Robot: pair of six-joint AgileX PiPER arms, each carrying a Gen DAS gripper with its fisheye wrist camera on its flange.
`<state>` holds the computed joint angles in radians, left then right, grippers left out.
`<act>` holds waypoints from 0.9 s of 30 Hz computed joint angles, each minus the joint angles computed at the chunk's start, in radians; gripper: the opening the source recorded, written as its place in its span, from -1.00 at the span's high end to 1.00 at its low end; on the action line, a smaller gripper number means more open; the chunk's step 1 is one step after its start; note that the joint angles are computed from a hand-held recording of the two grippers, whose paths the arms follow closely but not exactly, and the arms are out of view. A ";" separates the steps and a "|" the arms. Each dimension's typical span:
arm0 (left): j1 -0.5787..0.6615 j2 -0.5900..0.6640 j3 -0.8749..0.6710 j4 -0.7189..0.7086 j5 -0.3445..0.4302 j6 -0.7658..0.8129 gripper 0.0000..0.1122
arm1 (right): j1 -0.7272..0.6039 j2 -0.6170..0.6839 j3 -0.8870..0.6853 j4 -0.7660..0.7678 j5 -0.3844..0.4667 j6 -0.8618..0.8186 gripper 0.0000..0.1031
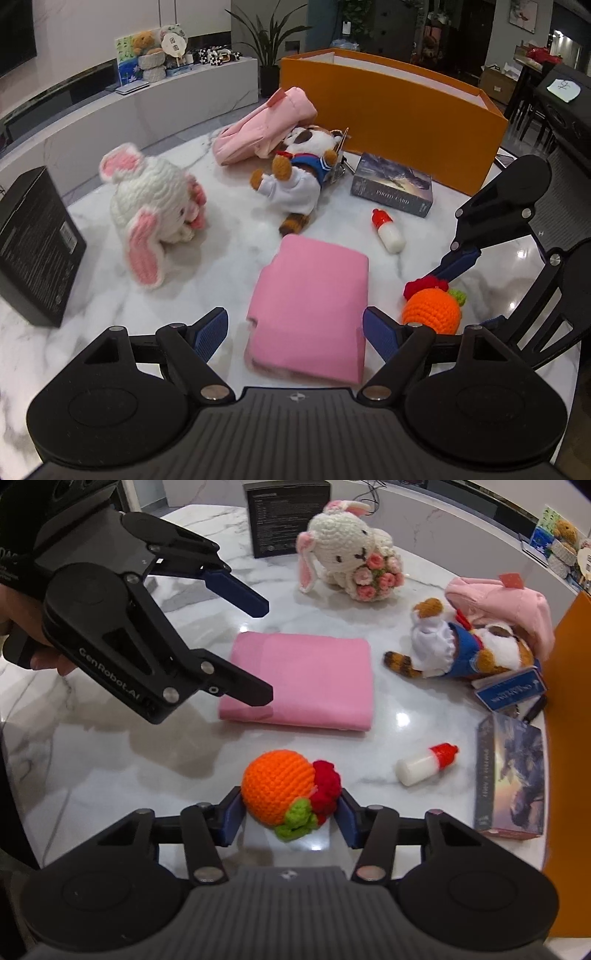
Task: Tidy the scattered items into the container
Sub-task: 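Grasp orange crocheted fruit with right tool while left tool approaches pink wallet, then close left tool on the pink wallet while right tool holds the fruit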
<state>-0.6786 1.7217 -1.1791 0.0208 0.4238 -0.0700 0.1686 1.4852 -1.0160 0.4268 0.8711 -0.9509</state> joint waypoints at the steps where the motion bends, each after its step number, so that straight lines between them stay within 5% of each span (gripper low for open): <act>1: -0.001 0.013 -0.012 -0.006 0.002 0.006 -0.69 | -0.002 -0.001 -0.001 -0.008 -0.003 0.005 -0.07; 9: 0.002 0.097 -0.078 -0.066 0.038 0.054 -0.73 | -0.037 0.006 -0.019 -0.045 0.001 0.020 -0.07; 27: -0.052 0.114 -0.125 0.099 0.112 -0.119 -0.70 | -0.024 0.014 -0.012 -0.060 -0.033 0.030 -0.20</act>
